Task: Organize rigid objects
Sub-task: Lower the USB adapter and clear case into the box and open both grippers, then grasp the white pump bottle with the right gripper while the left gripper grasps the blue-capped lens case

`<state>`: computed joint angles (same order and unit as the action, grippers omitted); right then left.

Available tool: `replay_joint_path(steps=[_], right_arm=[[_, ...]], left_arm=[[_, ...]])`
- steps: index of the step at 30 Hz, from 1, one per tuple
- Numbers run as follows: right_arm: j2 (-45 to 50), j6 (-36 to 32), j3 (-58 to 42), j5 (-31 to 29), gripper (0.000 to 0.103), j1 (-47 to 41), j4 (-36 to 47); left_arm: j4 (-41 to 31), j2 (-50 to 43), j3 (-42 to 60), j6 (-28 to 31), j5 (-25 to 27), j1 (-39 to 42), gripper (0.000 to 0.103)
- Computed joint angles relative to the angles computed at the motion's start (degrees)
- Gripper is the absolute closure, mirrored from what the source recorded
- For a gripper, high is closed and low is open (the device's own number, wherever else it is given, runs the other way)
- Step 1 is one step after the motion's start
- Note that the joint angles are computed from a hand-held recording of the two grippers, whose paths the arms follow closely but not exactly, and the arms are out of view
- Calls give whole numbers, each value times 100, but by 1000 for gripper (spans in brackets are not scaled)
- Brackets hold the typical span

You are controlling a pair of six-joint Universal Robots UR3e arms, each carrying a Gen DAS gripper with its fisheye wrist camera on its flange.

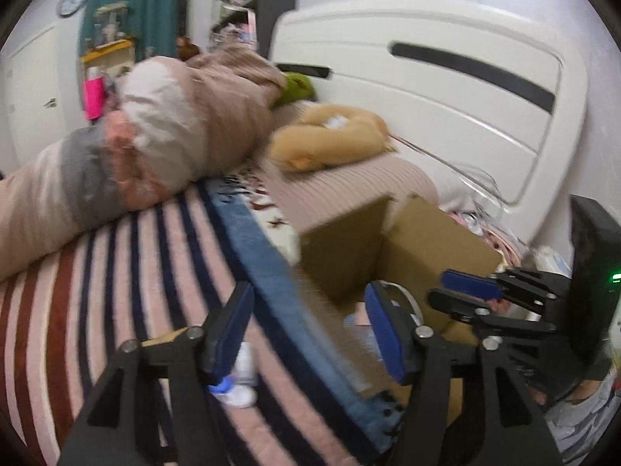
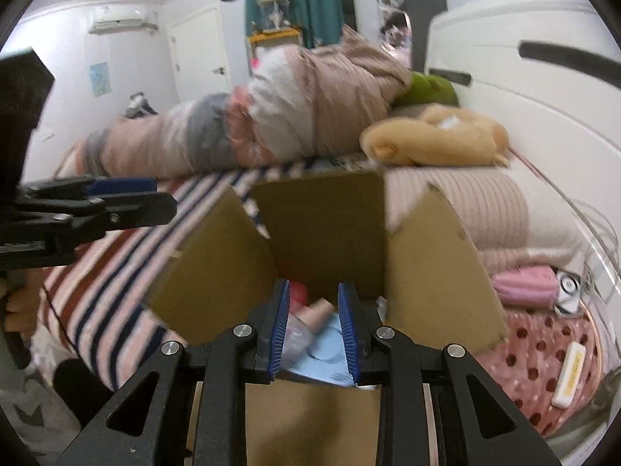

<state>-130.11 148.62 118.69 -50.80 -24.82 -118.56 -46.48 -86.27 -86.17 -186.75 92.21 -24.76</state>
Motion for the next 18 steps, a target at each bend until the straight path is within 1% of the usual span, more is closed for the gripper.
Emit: replay_joint_path(steps=[2,3,6,7,10,12,14,18], right_arm=[[96,204,-211,86,82,379,-70],[214,344,-313,36,82,656,-201],[806,969,-615,-415,82,1824,-958],[1131,1209,-766,-624,81,2338,-1244],[1963,1656,-1164,-1093,81,3388,-1695],[2627,1943,-1450,-1537,81,4104,-1959],[3127,2201,-1593,-1892,82,4541,-2165],[4114,2804,-1778,-2479,81,5005,-2494]], left_arm=[[72,582,-535,86,-124,444,39],[82,821,-752,130,-203,657,37],[-32,1643,-1466,347,-585,1530,34],[-100,1957,-1749,472,-790,1905,33],[-258,2629,-2447,842,-1296,2769,32],[-381,3066,-2980,1151,-1707,3385,31],[-496,3455,-3510,1496,-2153,3980,31],[-560,3723,-4298,2089,-2751,4702,31]])
